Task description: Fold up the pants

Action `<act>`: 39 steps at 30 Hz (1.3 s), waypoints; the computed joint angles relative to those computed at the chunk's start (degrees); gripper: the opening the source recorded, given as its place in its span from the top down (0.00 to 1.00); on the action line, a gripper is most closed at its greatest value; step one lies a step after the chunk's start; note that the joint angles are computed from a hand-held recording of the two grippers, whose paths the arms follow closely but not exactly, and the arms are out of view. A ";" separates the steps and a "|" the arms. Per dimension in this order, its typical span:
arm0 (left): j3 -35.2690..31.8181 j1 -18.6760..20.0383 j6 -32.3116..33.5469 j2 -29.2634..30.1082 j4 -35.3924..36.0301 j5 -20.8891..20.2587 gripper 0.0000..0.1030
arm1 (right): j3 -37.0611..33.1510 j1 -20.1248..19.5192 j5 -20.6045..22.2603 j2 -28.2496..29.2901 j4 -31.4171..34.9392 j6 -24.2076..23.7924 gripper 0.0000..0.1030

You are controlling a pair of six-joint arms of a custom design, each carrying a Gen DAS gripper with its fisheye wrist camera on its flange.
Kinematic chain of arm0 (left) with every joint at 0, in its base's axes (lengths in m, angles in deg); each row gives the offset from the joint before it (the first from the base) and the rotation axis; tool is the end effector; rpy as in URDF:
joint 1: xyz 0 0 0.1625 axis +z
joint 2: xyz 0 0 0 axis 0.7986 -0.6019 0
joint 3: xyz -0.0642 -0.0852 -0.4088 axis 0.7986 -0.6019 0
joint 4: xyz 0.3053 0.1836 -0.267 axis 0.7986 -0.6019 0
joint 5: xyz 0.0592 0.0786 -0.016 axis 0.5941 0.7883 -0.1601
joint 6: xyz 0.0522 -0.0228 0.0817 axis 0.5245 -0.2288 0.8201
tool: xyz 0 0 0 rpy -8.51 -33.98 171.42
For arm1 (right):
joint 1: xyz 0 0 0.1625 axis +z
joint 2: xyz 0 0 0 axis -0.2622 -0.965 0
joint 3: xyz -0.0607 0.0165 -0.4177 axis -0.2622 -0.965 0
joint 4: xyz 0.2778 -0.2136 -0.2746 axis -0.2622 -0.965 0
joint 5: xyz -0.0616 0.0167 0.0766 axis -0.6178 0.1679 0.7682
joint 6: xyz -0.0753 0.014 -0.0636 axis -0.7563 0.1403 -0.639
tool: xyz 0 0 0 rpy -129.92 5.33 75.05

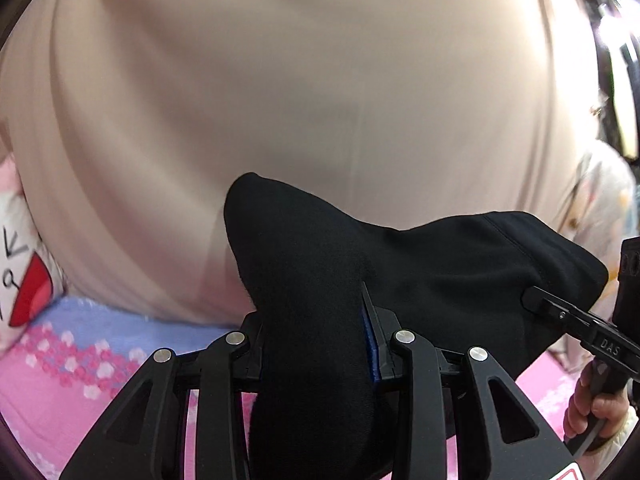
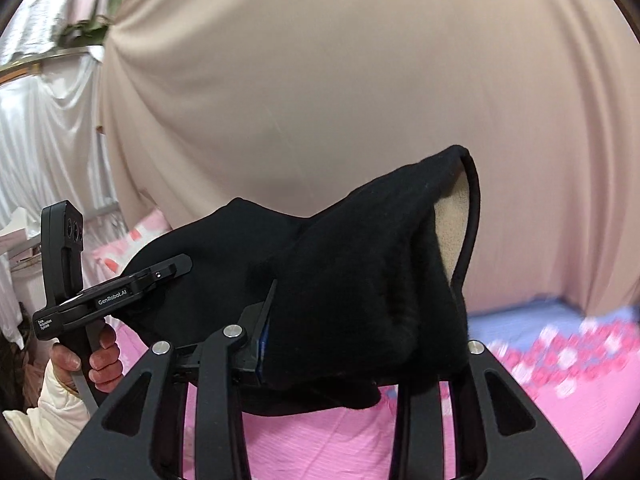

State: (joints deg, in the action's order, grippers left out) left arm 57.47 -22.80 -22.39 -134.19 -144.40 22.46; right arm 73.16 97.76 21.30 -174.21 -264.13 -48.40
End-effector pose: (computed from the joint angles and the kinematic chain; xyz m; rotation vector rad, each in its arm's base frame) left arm -0.3312 -0.4427 0.1825 0.7409 2.1621 -1.4639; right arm 0.1165 -0.4611 0.3497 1.1417 -2.4345 1.5183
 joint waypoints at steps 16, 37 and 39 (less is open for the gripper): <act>-2.85 15.37 -6.64 8.48 10.61 -7.42 0.69 | -7.79 -7.99 -9.60 18.11 4.05 -0.56 0.68; -0.52 3.73 -20.46 -0.91 28.93 12.04 0.12 | 2.41 -3.18 -17.55 4.81 -9.11 1.84 0.71; -8.25 6.46 -21.64 4.71 34.58 8.45 0.12 | -3.32 2.34 -24.50 13.76 -11.32 0.35 0.71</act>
